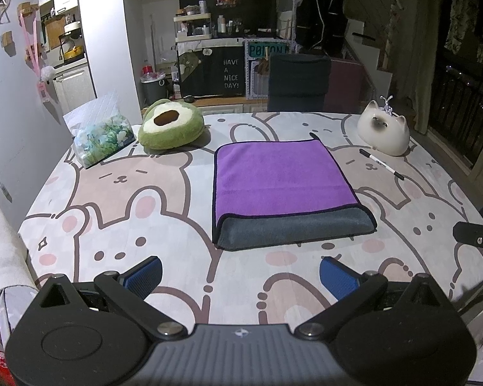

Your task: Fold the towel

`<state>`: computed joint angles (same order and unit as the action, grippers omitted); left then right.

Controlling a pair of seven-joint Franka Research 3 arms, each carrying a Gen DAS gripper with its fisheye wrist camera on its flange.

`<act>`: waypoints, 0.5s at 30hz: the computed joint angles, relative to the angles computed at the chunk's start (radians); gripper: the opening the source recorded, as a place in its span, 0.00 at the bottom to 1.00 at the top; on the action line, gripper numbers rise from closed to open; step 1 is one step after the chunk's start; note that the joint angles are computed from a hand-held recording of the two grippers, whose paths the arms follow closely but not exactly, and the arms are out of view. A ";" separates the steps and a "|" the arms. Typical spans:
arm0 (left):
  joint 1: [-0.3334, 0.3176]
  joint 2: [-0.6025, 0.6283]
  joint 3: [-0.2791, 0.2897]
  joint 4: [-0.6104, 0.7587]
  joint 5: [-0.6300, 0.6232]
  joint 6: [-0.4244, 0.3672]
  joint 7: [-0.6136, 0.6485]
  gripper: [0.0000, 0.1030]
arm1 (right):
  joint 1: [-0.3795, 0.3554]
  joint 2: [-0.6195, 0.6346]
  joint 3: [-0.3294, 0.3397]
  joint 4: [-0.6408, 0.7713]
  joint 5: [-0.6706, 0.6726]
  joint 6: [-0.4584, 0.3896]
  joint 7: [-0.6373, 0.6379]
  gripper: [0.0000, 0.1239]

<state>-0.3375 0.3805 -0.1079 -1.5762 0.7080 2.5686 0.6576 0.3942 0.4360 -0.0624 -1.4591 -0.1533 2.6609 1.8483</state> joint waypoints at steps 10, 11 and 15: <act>0.003 0.052 0.026 0.059 0.020 0.039 -0.022 1.00 | -0.022 0.061 0.001 0.095 0.025 -0.002 -0.037 0.83; 0.004 0.063 0.028 0.073 0.017 0.038 -0.020 1.00 | -0.029 0.074 0.007 0.119 0.038 -0.009 -0.049 0.83; 0.012 0.108 0.035 0.130 -0.002 0.048 0.008 1.00 | -0.040 0.151 0.010 0.246 0.066 -0.057 -0.095 0.83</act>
